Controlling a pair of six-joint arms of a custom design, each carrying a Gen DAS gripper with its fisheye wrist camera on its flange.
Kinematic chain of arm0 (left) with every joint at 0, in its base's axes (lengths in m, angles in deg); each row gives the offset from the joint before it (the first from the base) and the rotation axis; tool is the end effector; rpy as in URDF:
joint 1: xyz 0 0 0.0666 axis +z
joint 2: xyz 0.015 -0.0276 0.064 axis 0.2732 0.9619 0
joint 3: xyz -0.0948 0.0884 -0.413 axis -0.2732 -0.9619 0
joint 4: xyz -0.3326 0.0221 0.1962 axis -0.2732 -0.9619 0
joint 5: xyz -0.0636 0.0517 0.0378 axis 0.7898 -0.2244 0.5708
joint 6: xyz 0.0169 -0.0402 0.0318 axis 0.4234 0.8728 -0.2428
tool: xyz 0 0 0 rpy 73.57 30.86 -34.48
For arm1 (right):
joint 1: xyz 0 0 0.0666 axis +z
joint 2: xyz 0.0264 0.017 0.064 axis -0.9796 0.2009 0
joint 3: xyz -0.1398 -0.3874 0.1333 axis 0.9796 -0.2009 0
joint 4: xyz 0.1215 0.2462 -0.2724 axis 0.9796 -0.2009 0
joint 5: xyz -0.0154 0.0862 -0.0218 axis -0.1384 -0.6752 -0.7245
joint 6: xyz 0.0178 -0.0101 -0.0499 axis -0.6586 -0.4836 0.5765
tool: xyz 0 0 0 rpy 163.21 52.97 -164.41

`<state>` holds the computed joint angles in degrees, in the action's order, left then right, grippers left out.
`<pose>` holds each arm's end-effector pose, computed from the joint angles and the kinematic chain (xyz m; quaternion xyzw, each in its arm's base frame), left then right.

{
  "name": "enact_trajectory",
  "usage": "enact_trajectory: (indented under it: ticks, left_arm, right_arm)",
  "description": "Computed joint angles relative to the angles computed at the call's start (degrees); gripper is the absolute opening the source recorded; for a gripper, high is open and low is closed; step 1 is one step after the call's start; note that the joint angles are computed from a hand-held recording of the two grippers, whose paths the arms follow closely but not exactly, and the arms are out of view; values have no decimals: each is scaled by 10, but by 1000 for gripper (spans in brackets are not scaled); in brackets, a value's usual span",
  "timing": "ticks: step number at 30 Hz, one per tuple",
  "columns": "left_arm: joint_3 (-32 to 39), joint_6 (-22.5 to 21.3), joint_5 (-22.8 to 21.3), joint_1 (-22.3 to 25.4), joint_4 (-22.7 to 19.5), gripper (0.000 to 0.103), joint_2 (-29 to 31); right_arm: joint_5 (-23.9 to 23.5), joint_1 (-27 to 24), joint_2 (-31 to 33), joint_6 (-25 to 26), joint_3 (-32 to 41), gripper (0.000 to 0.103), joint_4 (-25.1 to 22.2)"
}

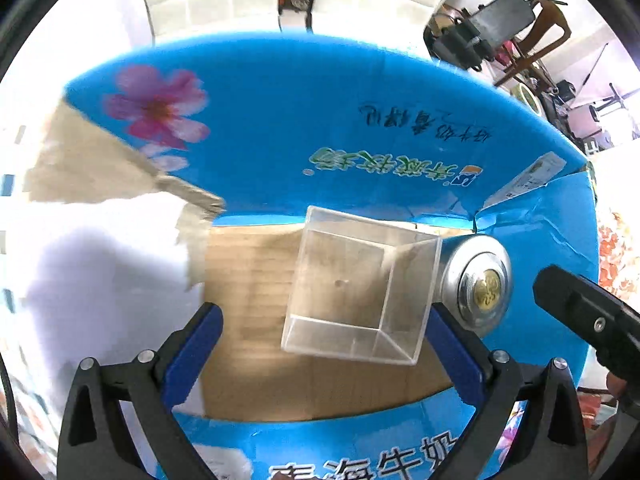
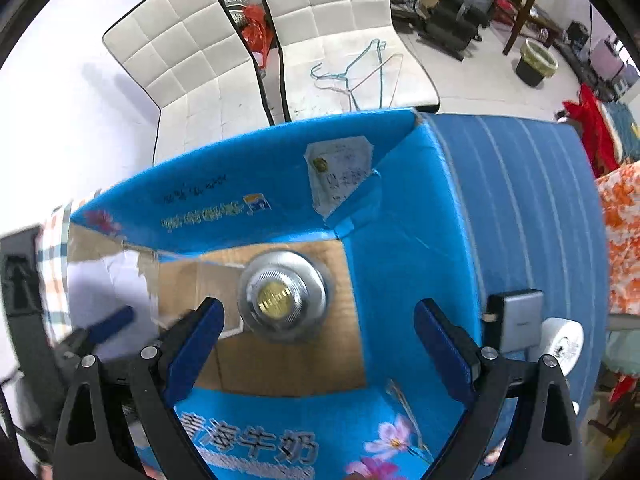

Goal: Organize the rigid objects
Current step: 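Release the clear cube with the left gripper while the right gripper releases the silver tin in the box, then grasp the black coaster with the left gripper while the right gripper grasps the gold-lidded tin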

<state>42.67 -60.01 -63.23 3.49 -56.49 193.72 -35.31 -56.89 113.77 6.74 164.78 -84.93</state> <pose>0.6098 -0.1403 0.3822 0.0435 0.9936 -0.0931 0.0475 0.6607 0.2615 0.3779 0.0982 0.9890 0.0660 0.0885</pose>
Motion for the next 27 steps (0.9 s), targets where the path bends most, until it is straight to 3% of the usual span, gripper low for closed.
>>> enact_trajectory:
  ticks: [5, 12, 19, 27]
  left_arm:
    - [-65, -7, -64, 0, 39, 103, -71]
    - [-111, -15, -107, 4, 61, 103, -120]
    - [-86, 0, -127, -10, 65, 103, -132]
    - [-89, 26, -154, -27, 45, 103, -206]
  right_arm:
    - [22, 16, -51, 20, -69, 103, 22]
    - [47, 47, -112, 38, -122, 103, 46]
    - [72, 71, -179, 46, -152, 103, 59]
    - [71, 87, -262, 41, -194, 103, 65]
